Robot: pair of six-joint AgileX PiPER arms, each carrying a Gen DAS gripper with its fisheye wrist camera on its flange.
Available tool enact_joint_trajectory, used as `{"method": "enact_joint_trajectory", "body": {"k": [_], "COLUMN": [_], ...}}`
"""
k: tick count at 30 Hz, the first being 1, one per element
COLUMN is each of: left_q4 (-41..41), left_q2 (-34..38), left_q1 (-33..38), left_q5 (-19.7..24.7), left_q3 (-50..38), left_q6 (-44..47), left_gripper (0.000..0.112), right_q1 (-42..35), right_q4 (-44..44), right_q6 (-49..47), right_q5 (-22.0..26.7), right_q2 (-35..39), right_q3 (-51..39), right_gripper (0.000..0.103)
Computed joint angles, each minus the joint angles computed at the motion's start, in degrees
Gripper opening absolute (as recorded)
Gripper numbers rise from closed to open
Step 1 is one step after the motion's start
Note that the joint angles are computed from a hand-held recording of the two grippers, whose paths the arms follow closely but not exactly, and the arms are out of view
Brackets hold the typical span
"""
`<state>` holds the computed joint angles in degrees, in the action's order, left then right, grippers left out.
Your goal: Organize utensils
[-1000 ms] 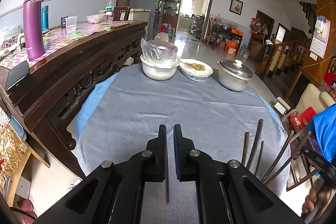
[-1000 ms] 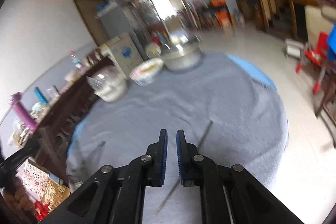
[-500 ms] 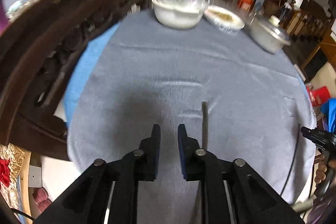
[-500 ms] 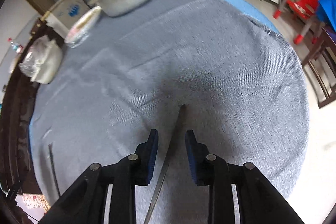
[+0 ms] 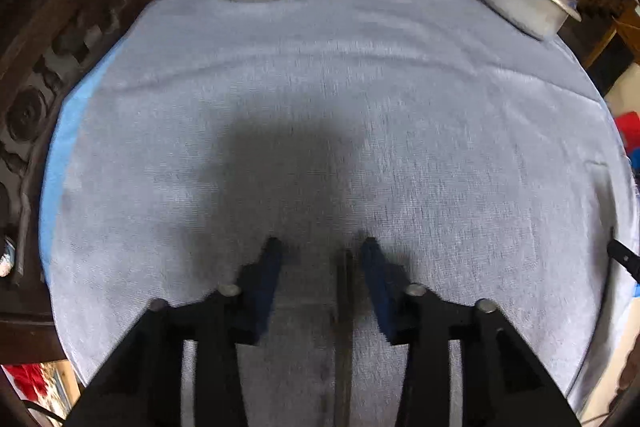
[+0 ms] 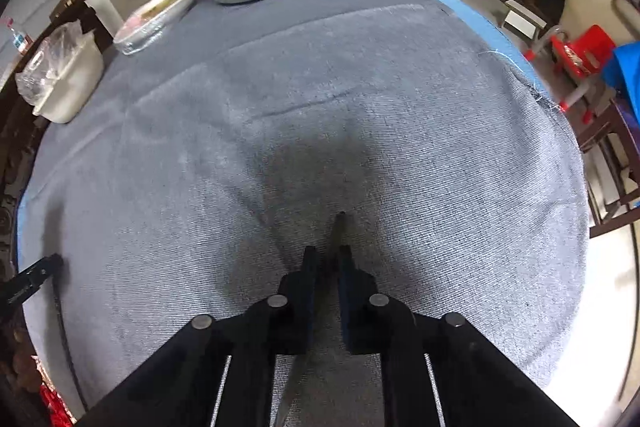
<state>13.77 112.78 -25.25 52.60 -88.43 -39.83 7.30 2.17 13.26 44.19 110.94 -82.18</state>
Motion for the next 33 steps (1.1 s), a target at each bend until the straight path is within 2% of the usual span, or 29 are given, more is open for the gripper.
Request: {"method": "enact_joint_trajectory", "body": {"k": [1, 2, 6, 10, 14, 19, 23, 26, 33], "left_q4": [0.6, 0.0, 2.0, 8.2, 16.8, 30.3, 37.2, 39.2, 43.4], "left_q2": [-0.4, -0.7, -5.2, -15.2, -25.9, -34.9, -39.3, -41.0, -43.1], "left_q1": [-0.2, 0.0, -0.7, -4.4, -10.4, -22.5, -31.6, -34.0, -42.2], "left_q5": [-0.7, -1.2, -3.9, -7.2, -6.7, 1.1, 8.1, 9.6, 16.6], "left_q3": [0.8, 1.4, 6.7, 14.8, 20.9, 24.0, 25.3, 25.1, 24.1], "left_q6": [-0.7, -0.5, -4.8, -13.0, -24.0, -38.3, -46.3, -49.0, -54.5], "left_gripper": [0.010, 0.006, 0.006, 0.006, 0.006, 0.006, 0.006, 0.006, 0.006], "right_q1": [-0.6, -1.4, -2.2, -3.0, -5.9, -8.1, -8.8, -8.1, -3.5], "right_q4": [2.2, 5.8, 11.4, 20.9, 36.5, 50.8, 54.6, 52.2, 43.2], "right_q6": [-1.7, -4.7, -9.9, -19.6, -34.8, -47.2, -50.0, -46.8, -37.8], "right_q5": [-1.1, -2.2, -7.6, -13.6, -16.6, -18.1, -20.0, -21.3, -25.7], "right_q2": [-0.6, -1.2, -6.3, -14.2, -24.3, -35.5, -44.3, -49.6, -57.4], "right_q3": [1.1, 2.4, 8.8, 16.4, 24.8, 32.2, 37.6, 39.4, 40.4], "right_gripper": [0.009, 0.008, 0.007, 0.007, 0.007, 0.007, 0.007, 0.007, 0.007]}}
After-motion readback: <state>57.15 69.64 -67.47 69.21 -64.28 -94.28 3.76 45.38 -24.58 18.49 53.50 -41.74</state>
